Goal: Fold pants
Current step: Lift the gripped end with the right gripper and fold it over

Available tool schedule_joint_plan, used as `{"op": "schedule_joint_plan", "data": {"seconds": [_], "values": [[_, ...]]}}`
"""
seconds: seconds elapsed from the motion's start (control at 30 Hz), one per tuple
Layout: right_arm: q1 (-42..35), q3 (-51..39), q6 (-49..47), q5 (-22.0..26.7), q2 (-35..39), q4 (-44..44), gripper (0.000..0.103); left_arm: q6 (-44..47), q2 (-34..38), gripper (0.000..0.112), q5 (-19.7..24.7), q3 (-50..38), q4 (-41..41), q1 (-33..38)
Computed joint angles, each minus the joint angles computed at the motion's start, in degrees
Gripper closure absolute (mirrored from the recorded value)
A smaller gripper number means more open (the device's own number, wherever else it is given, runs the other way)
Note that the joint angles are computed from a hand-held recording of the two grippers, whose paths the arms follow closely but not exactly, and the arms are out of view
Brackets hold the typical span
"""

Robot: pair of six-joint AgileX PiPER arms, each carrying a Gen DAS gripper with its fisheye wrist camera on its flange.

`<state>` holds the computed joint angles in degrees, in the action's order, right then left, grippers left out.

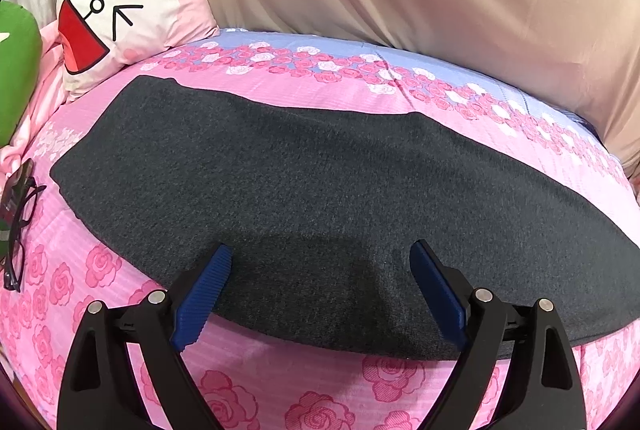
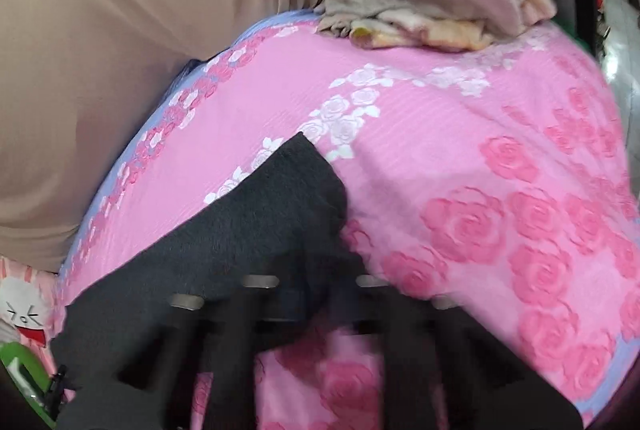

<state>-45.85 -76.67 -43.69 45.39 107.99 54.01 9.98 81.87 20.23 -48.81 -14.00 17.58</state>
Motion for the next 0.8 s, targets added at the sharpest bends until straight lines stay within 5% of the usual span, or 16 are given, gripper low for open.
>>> {"op": "schedule_joint_plan", "data": {"seconds": [0.1,0.23,0.53,0.6,0.8], "values": [[-1.0,4.41,-8.03,-1.61,-5.82,6.46,0.097,2.68,-0.54,0.024,-0.38,0.57,-2.04,-0.13],[1.35,1.48,1.53,-4.25,-0.51,-3.68,0.097,8.86,0.44,0.024,1.77,-0.45,-4.89,-1.42],[3.7,4.35,3.36,-8.2,-2.18,-5.55,0.081,-8.01,3.42,0.024,4.88,-3.12,14.03,-7.37],[5.7,3.74,7.62,-9.69,-2.59,-9.65,0.096,-13.25,3.79,0.024,5.38,-3.31,19.74,-9.01],[8.13,6.43,1.34,-5.03,-12.81,2.13,0.096,-5.82,3.27,0.024,4.91,-2.87,12.14,-6.75]]}}
